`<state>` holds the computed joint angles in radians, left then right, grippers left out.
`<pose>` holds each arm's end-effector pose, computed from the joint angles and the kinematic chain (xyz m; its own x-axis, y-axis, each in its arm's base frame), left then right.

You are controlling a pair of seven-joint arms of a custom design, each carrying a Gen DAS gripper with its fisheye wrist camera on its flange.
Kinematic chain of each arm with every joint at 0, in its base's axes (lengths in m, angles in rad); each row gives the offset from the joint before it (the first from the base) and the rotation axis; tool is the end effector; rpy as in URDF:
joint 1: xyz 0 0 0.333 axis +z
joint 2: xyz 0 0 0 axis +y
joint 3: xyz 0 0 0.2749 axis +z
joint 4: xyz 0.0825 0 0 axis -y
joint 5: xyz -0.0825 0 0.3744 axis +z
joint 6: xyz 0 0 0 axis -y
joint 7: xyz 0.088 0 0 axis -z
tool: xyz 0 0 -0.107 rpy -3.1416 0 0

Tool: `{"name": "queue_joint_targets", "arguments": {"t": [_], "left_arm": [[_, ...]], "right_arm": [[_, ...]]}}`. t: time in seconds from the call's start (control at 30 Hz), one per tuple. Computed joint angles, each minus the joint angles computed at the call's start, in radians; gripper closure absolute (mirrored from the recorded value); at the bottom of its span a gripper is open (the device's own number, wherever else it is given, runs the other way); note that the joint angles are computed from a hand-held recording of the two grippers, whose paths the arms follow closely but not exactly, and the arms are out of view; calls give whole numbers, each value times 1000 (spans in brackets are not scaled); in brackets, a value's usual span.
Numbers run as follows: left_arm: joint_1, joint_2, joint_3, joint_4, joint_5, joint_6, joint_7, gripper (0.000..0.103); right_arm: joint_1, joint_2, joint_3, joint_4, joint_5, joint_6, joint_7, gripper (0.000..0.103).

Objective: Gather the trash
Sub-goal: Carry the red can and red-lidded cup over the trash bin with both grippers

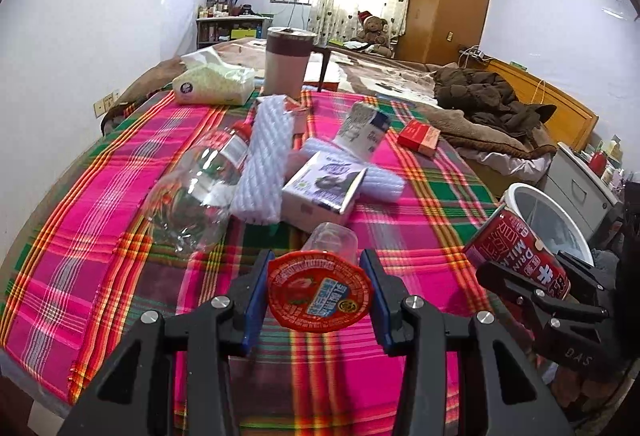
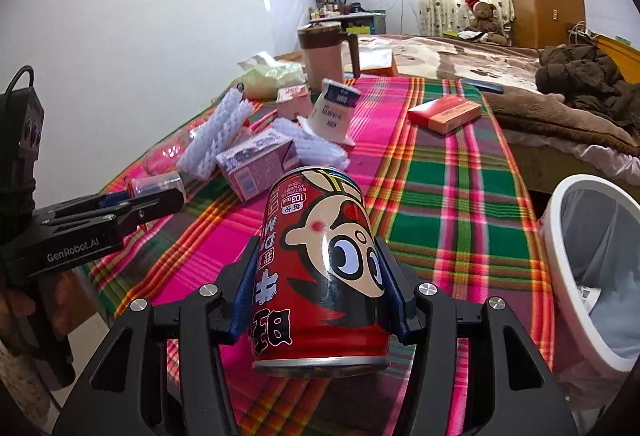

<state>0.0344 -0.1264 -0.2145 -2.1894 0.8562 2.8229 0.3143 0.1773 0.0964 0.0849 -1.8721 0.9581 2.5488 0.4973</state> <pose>0.5298 -0.1379 0.4771 0.2678 -0.9518 0.1499 -0.5773 -0.2831 -0.7659 0.5979 0.1477 0.4834 0.6731 -0.7196 -0.1705 -0.5458 -0.3279 -0.7711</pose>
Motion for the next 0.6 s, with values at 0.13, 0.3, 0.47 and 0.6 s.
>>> {"name": "queue_joint_targets", "arguments": {"t": [0.13,0.3,0.47,0.6], "left_arm": [[-6,-2,-11,23,29,-11,-9,57],[-23,13,-19,69,70,-19,-23,57],[-57,51,-12,134,82,-34,-10,57],[-92,92,1,195,91,-39,7,57]], "right_arm": [[-10,-7,-7,10,30,7,-17,48],[-22,-2,-15,31,56,12,-22,48],[-38,13,-20,60,56,20,-11,48],[-56,31,-20,88,51,33,6,48]]}}
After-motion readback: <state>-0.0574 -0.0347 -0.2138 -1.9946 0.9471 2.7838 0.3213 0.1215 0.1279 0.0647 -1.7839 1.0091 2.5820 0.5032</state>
